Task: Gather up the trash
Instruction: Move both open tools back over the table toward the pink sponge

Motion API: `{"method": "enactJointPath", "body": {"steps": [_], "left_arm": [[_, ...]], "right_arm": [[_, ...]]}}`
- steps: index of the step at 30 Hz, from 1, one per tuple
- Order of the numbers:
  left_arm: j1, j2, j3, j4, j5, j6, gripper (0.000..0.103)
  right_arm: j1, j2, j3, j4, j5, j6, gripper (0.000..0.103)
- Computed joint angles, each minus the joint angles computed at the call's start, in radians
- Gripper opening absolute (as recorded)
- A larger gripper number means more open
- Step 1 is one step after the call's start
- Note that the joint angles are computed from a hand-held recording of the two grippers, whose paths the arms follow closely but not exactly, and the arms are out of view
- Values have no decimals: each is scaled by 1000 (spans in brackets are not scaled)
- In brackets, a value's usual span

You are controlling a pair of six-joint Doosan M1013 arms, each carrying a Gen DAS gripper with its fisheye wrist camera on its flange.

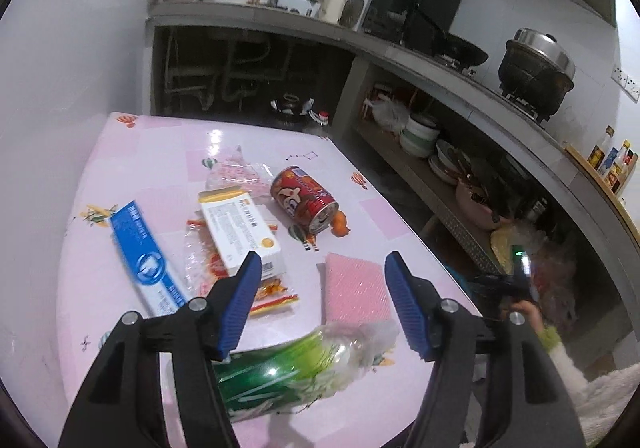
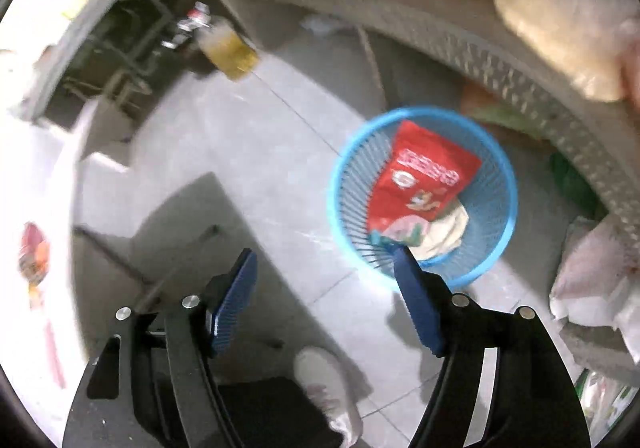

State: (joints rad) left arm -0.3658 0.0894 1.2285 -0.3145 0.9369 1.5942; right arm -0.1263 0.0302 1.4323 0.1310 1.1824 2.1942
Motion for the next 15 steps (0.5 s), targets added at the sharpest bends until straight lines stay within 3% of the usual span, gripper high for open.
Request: {"method": "enactJointPath", "body": {"steps": [3,8,10,15], "left_arm": [[6,-33,51,-11,-35,22,64],[1,-82,124,16,-95,41,66],[-1,-100,156,12,-114,57,66],[-14,-131,219,-21,-131,105,66]], "right_arm": [[11,-44,-4,1,-38,-39,72],[93,-69,-54,26,-101,-65,79],[121,-56,-78,77,-116,-106,80],[191,28,-192,207,-62,-230,81]]}}
